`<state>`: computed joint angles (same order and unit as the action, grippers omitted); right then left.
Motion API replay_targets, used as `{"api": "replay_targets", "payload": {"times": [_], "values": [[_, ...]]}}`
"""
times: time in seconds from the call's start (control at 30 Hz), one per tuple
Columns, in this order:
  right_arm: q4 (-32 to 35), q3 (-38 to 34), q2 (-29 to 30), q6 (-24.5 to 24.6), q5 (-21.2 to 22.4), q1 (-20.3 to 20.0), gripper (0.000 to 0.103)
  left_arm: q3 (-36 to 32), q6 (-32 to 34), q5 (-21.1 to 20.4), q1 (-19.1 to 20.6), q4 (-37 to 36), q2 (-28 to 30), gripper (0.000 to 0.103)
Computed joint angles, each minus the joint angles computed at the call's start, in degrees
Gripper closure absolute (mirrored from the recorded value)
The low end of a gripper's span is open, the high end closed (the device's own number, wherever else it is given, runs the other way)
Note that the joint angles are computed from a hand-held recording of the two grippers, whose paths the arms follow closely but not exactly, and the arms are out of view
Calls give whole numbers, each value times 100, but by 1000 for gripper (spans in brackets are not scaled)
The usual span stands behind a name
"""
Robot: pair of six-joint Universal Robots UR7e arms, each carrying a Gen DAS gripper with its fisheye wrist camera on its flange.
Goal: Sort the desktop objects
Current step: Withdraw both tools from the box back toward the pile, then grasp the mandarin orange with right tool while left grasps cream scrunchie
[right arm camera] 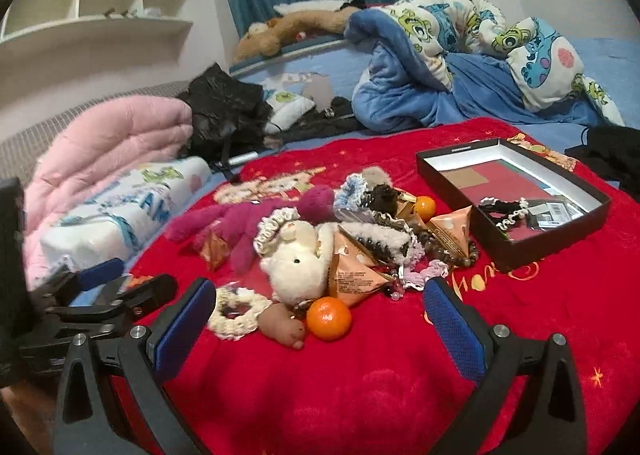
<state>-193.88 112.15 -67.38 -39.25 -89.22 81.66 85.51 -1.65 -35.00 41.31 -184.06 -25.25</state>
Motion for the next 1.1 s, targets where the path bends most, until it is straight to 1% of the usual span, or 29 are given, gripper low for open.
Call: {"api": "replay_targets", "payload": {"times": [0.03, 0.1, 0.2, 0.3, 0.33, 0.37, 0.43, 0.5, 0.6, 0.67, 0.7, 0.77, 0.83, 0.9, 0.97, 1.07, 1.1], "values": [[-46, -70, 101, -34, -78, 29, 0, -38, -88, 31, 23, 92, 7, 0], [-41, -190, 245, -77, 61, 14, 0, -98, -351, -48, 125, 308, -28, 0], [73, -375, 418, -191, 69, 50, 0, -190, -467, -148, 246, 525, -51, 0], [79, -558, 612, -320, -181, 123, 0, -309, -415, 38, 300, 613, 15, 0], [89, -609, 665, -354, -266, 136, 0, -332, -521, 39, 335, 769, 5, 0], [99, -660, 715, -379, -358, 145, 0, -322, -665, -3, 371, 943, -35, 0], [259, -787, 790, -328, -593, 150, 0, -242, -987, -318, 475, 1192, -164, 0], [510, -901, 822, -200, -632, 96, 0, -248, -1130, -522, 555, 1385, -215, 0], [951, -1026, 802, -30, -498, -3, 0, -377, -998, -356, 575, 1515, -120, 0], [1107, -1075, 784, 95, -443, -39, 0, -464, -987, -322, 600, 1643, -74, 0], [1202, -1107, 772, 199, -474, -51, 0, -514, -1022, -324, 621, 1678, -43, 0], [1332, -1144, 750, 356, -526, -84, 0, -635, -1125, -478, 678, 1864, -1, 0], [1415, -1180, 748, 491, -578, -116, 0, -721, -1170, -502, 698, 1988, 45, 0], [1654, -1166, 690, 590, -286, -225, 0, -819, -1140, -436, 687, 2108, 123, 0], [1790, -1193, 710, 577, -275, -233, 0, -901, -1126, -365, 678, 2222, 194, 0], [1780, -1194, 769, 392, -412, -176, 0, -1045, -1101, -221, 660, 2460, 313, 0], [1763, -1181, 780, 312, -430, -157, 0, -1129, -1086, -69, 652, 2594, 380, 0]]}}
